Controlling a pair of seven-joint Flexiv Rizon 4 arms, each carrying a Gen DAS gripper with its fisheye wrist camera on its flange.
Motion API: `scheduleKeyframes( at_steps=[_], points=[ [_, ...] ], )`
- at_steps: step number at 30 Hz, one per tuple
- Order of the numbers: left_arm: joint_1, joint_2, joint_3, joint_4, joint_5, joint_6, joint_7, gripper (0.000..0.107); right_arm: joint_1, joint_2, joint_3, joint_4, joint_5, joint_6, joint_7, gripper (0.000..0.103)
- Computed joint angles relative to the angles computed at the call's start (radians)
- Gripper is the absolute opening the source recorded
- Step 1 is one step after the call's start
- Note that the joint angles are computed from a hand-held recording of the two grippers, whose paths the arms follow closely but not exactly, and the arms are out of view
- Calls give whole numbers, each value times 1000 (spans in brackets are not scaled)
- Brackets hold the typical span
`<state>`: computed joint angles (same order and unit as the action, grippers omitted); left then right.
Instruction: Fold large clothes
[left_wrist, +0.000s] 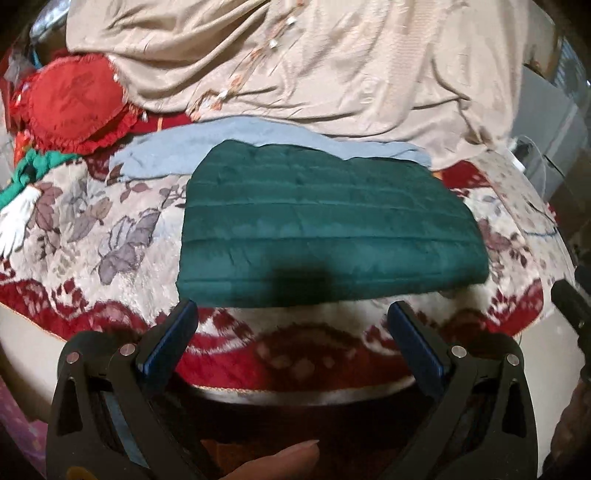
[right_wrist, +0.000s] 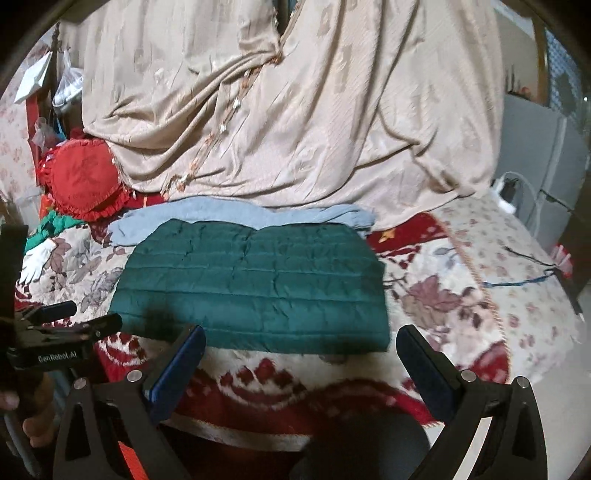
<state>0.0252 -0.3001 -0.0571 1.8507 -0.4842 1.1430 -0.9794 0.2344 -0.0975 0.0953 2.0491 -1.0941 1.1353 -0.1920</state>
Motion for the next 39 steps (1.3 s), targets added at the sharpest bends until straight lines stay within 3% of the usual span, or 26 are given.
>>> scheduleKeyframes(
  at_steps=[9,39],
  points=[
    [-20,83,-35,116,-107,123,152,103,-20,72,31,70,2,-28,23,102],
    [-42,74,-27,118,-116,144,148,103,-25,53,24,62,-6,4,40,102]
  ],
)
